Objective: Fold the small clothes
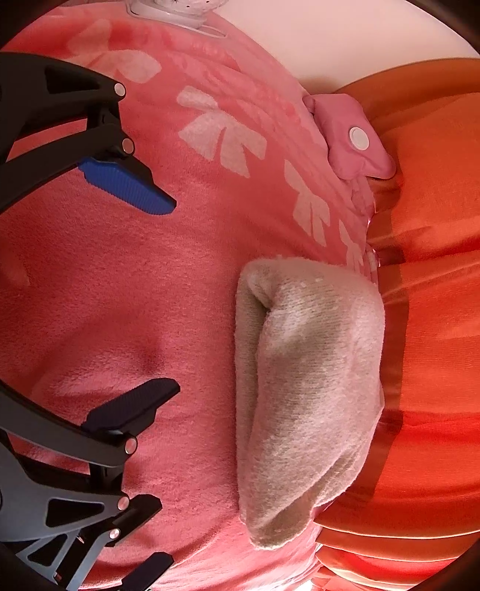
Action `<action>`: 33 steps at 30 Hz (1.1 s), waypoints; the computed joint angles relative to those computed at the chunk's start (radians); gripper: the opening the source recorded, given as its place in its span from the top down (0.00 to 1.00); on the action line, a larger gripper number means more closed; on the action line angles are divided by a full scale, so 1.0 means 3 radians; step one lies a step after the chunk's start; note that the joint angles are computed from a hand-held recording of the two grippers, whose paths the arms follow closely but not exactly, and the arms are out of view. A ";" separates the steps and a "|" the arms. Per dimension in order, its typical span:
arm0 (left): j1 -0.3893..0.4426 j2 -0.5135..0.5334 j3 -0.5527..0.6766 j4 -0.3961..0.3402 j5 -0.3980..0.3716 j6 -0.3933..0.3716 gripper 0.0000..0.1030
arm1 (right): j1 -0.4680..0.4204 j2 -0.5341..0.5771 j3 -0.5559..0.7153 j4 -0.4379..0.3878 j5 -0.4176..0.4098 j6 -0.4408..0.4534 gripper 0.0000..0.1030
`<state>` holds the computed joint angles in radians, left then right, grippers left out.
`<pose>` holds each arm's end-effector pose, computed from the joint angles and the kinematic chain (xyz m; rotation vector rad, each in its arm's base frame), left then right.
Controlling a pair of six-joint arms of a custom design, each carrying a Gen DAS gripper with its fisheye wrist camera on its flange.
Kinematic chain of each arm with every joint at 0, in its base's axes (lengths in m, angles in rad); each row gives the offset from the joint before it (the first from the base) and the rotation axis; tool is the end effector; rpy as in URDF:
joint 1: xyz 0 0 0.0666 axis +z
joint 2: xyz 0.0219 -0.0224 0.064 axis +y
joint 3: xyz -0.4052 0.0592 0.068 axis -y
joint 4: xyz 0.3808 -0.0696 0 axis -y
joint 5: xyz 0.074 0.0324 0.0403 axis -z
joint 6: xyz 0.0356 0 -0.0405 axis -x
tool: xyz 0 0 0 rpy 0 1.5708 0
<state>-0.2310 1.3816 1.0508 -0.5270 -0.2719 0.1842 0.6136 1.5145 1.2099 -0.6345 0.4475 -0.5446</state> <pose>0.4336 -0.0926 0.3356 -0.0658 2.3906 0.1364 0.4120 0.2708 0.3390 0.0948 2.3839 -0.0276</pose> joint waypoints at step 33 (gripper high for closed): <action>-0.0011 0.0052 0.0032 -0.0059 -0.0012 0.0012 0.18 | 0.0002 0.0029 0.0021 -0.0030 0.0002 0.0007 0.30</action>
<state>-0.2342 1.3973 1.0603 -0.5446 -0.2754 0.1879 0.6141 1.5233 1.2163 -0.6434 0.4479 -0.5424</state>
